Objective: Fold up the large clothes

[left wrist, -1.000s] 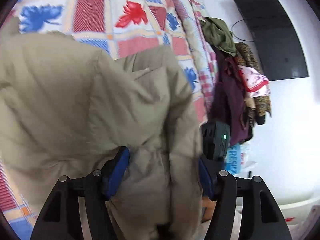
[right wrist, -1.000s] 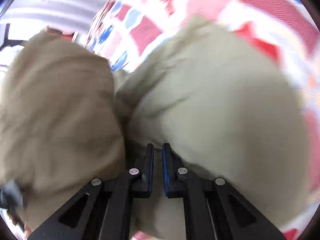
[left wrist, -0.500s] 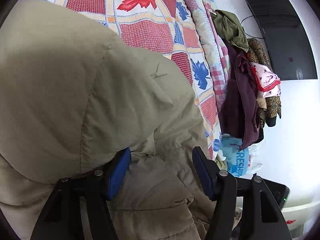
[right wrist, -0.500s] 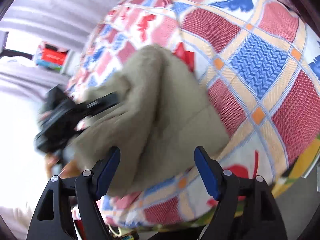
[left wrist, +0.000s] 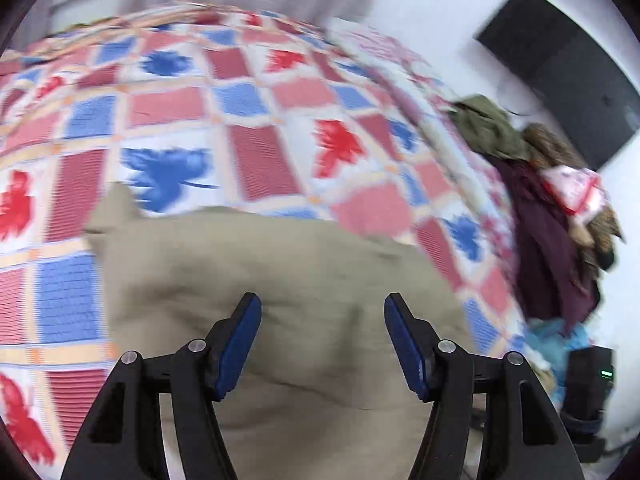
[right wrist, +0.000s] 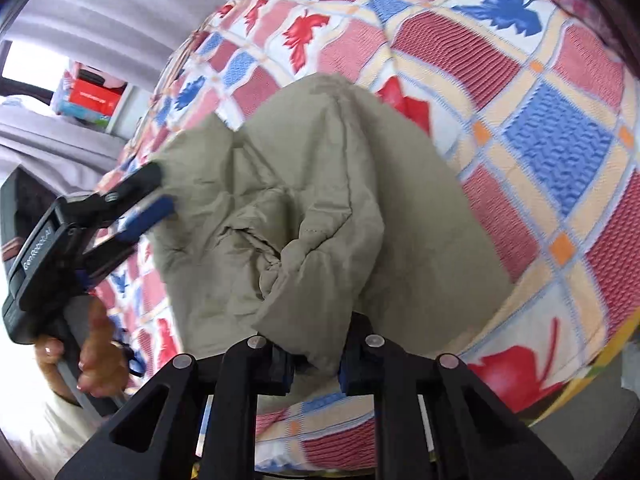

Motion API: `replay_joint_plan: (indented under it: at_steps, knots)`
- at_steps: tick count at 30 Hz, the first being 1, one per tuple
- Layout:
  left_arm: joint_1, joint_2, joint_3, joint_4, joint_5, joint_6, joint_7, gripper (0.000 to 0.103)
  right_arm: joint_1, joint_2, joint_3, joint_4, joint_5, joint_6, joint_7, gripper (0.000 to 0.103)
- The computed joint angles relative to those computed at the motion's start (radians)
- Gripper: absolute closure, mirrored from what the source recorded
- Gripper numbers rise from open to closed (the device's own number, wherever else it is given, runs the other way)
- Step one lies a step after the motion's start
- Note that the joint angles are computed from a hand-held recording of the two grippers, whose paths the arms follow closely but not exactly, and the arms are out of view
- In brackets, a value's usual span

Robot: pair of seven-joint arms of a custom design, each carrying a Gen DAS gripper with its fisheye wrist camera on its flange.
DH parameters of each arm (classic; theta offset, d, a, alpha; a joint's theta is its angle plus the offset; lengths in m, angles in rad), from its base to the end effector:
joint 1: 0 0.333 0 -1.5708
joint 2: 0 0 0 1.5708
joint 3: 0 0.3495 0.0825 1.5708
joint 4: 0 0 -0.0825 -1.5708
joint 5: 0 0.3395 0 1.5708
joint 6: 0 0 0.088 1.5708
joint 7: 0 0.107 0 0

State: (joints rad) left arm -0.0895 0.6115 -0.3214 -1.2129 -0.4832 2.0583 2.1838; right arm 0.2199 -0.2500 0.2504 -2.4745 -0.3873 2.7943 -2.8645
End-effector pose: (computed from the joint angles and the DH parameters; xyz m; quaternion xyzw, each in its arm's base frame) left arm 0.6825 -0.2459 0.5081 0.3690 -0.8681 0.3175 0.0971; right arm 0.3850 0.2232 0.5010 -0.2503 0.9196 -0.0357 0.3006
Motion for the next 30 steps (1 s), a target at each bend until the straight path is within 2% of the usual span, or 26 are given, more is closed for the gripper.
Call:
replay_joint_plan:
  at_steps: [2,5,10,14,15,18,21,23,24,25,26,28,30]
  knots:
    - [-0.029,0.052,0.040,0.058,0.064,0.016,-0.056,0.038,0.004,-0.016,-0.003,0.001,-0.001,-0.032,-0.025,0.090]
    - [-0.039,0.118,0.034,0.133,0.094,-0.012,-0.098,0.038,0.026,-0.029,-0.010,0.034,0.006,-0.135,-0.106,0.091]
    - [-0.103,0.062,0.009,-0.020,0.145,0.142,-0.058,0.037,0.057,-0.023,-0.025,0.054,0.056,-0.250,-0.194,0.091]
    - [-0.140,0.075,-0.011,-0.018,0.157,0.137,-0.065,0.037,0.076,-0.044,-0.032,0.001,0.106,-0.291,-0.180,0.091]
    - [-0.144,0.063,-0.010,-0.034,0.161,0.142,-0.066,0.037,0.082,-0.055,-0.038,-0.032,0.131,-0.272,-0.173,0.091]
    - [-0.153,0.064,-0.001,-0.036,0.184,0.146,-0.071,0.037,0.111,-0.100,-0.070,-0.147,0.265,-0.136,-0.176,0.088]
    - [-0.146,0.093,0.001,0.015,0.186,0.104,-0.087,0.037,0.048,-0.196,-0.014,-0.180,0.227,-0.115,-0.123,0.085]
    - [-0.144,0.101,0.000,0.029,0.185,0.091,-0.089,0.037,-0.010,-0.271,0.032,-0.187,0.166,-0.109,-0.090,0.078]
    - [-0.145,0.099,0.000,0.025,0.186,0.095,-0.088,0.037,-0.037,-0.301,0.047,-0.172,0.133,-0.129,-0.096,0.066]
    - [-0.147,0.095,0.002,0.019,0.189,0.100,-0.089,0.037,-0.058,-0.314,0.052,-0.158,0.108,-0.138,-0.111,0.049]
    - [-0.149,0.092,0.005,0.019,0.193,0.099,-0.096,0.037,-0.076,-0.317,0.042,-0.150,0.083,-0.117,-0.137,0.043]
    - [-0.153,0.080,0.017,0.026,0.204,0.086,-0.131,0.037,-0.105,-0.284,0.005,-0.145,0.059,-0.019,-0.195,0.041]
    - [-0.134,0.052,0.016,0.014,0.190,0.088,-0.149,0.037,-0.081,-0.197,-0.088,-0.142,0.105,0.114,-0.304,0.041]
